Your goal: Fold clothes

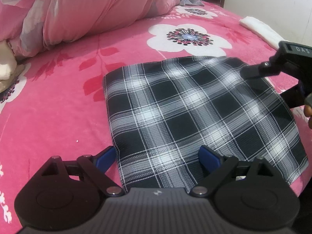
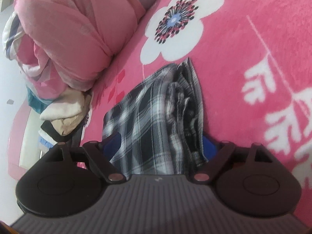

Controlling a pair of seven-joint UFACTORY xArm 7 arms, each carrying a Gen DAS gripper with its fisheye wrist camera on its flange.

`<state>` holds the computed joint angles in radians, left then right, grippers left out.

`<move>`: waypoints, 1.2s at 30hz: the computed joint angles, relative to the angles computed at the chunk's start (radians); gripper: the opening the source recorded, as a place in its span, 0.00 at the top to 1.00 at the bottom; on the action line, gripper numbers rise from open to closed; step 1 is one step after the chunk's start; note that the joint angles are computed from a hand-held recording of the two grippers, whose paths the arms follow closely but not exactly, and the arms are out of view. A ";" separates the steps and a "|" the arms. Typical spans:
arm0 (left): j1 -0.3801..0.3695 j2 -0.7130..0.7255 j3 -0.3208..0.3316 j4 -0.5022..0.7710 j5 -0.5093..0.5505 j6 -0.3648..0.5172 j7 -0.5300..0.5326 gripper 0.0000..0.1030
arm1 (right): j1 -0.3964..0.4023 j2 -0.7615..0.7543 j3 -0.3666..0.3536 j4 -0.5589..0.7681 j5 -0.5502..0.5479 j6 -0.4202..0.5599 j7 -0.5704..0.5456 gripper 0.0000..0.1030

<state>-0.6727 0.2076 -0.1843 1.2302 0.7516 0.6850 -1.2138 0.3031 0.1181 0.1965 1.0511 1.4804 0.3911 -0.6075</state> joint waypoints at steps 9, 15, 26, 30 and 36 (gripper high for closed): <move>-0.003 0.004 0.000 0.007 0.001 0.008 0.004 0.10 | 0.019 -0.033 0.004 -0.041 0.027 -0.011 -0.070 0.17; -0.004 0.005 0.001 0.009 -0.001 0.011 0.008 0.10 | 0.028 -0.056 -0.001 -0.066 0.025 -0.005 -0.089 0.17; -0.008 0.010 0.002 0.016 0.006 0.020 0.008 0.09 | 0.041 -0.112 -0.014 -0.124 -0.001 0.021 -0.087 0.17; -0.013 0.014 0.002 0.023 0.010 0.029 0.008 0.09 | 0.045 -0.118 -0.018 -0.133 0.023 0.024 -0.108 0.18; -0.012 0.013 0.003 0.022 0.011 0.027 0.011 0.09 | 0.042 -0.116 -0.024 -0.132 0.024 0.036 -0.118 0.18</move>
